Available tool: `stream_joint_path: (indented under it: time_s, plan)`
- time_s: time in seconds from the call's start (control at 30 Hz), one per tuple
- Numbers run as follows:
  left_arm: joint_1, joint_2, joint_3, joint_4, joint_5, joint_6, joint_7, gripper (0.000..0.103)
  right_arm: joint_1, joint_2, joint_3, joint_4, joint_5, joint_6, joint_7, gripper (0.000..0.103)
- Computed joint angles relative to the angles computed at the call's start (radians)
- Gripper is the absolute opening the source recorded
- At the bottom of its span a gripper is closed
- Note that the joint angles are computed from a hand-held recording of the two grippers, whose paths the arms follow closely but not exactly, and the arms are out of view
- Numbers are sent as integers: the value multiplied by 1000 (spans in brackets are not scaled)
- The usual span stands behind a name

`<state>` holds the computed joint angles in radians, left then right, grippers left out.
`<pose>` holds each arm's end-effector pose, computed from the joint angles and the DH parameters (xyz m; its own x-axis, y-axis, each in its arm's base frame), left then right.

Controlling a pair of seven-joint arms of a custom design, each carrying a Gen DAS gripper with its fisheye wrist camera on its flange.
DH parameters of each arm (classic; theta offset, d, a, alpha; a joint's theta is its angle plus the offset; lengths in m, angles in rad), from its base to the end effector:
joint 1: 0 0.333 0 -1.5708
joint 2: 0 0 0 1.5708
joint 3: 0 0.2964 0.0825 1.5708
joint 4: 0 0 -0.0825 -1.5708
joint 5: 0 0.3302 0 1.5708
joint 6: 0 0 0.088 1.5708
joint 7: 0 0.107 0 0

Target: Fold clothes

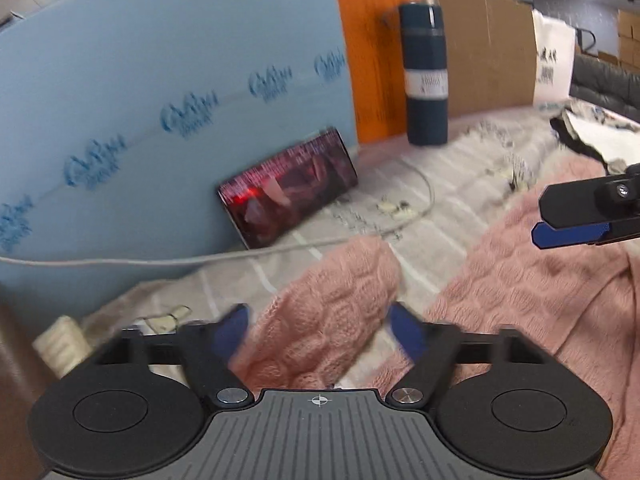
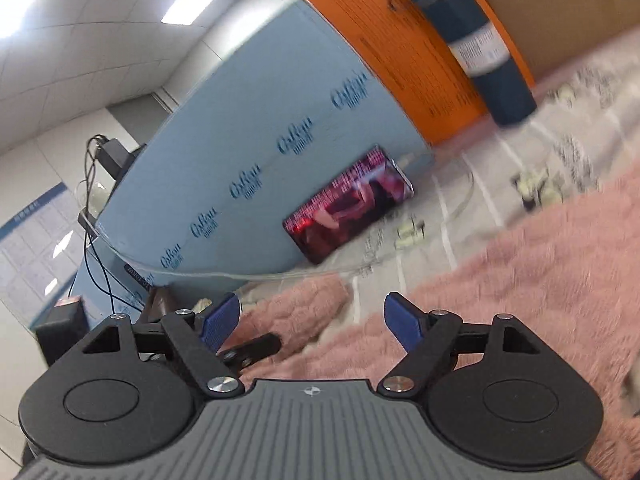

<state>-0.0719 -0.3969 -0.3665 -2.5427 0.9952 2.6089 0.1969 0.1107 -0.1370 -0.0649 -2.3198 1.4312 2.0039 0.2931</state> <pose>0.3597 -0.1949 0.4499 0.2083 -0.9666 -0.1491 -0.6644 -0.0280 -0.7469 0.4531 0.0798 0.4376 0.5982 -0.4047 -0.6917 -0.7680 -0.0431 -0.6390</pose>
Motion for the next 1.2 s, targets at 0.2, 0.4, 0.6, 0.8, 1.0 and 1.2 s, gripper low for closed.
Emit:
stream_joint_path:
  time_s: [0.2,0.4,0.6,0.8,1.0,1.2]
  plan:
    - [13,-66,-77,-29,181,-32,-185,9,-11,41,-1,24,-21,-33,60,78]
    - [-103,-72,-163,13,222,-211,-169,10,-41,62,-16,27,15,-125,82,78]
    - [-215,-11,-119,27,141,-251,-88,25,-72,120,-12,77,-41,-245,167,78]
    - [-223,-164,-82,-88,250,-56,-262,85,-72,108,6,85,-148,-248,157,78]
    - [-180,-276,-183,-136,92,-280,-382,88,-54,62,11,59,-242,-251,76,76]
    - [-189,-301,-179,-172,-17,-397,-486,87,-30,12,9,13,-320,-222,-12,13]
